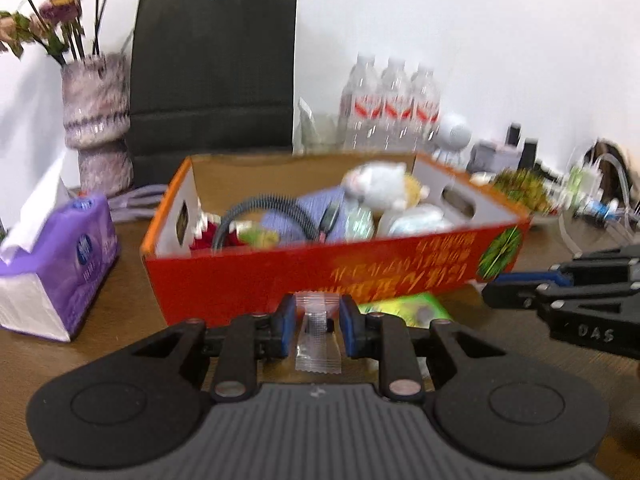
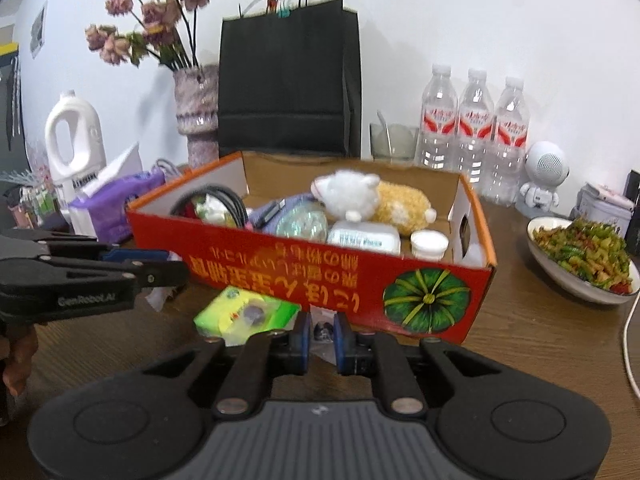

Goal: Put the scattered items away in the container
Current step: 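Carry both clear plastic bags over the box and lower them in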

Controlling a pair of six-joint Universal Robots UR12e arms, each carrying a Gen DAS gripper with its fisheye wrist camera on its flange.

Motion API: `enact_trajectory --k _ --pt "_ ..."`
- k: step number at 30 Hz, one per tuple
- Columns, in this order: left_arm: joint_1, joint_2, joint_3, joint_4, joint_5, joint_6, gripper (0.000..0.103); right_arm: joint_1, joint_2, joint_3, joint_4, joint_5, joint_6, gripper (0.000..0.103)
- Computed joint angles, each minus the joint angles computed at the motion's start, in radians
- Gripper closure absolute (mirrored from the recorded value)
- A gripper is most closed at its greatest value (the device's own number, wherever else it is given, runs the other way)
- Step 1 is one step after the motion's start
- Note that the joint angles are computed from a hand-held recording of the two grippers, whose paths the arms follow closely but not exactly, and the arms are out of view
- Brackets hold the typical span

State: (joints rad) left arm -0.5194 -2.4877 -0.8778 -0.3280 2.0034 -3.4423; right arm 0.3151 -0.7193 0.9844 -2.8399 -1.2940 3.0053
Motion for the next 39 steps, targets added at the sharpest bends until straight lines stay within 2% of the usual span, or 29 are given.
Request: enact_trajectory --k 3,8,12,16,21,28,32,39 --pt "-0.003 0.013 -0.019 0.066 -0.013 0.019 0.079 -0.004 -0.014 0.016 -0.053 0.004 0.004 0.092" --pt "-0.003 0.008 0.011 0.114 -0.020 0.055 0.079 -0.013 -0.012 -0.013 -0.116 0.012 0.042 0.092" --pt "0.003 -0.028 0.096 0.123 -0.008 0.063 0.079 -0.011 0.020 -0.086 -0.119 0.003 0.070 0.092" --pt "0.012 -0.076 0.189 0.129 0.013 0.020 0.079 -0.013 0.070 -0.182 -0.107 0.021 0.138 0.092" --pt "0.036 -0.132 0.291 0.052 0.011 -0.055 0.079 -0.009 0.151 -0.332 -0.039 0.000 0.172 0.092" --pt "0.056 -0.186 0.384 -0.079 0.014 -0.077 0.079 -0.004 0.282 -0.571 0.146 -0.031 0.177 0.092" --pt "0.063 -0.202 0.411 -0.119 0.019 -0.084 0.079 -0.001 0.303 -0.603 0.208 -0.046 0.163 0.092" --pt "0.064 -0.209 0.423 -0.160 0.025 -0.087 0.079 0.000 0.298 -0.592 0.213 -0.053 0.157 0.092"
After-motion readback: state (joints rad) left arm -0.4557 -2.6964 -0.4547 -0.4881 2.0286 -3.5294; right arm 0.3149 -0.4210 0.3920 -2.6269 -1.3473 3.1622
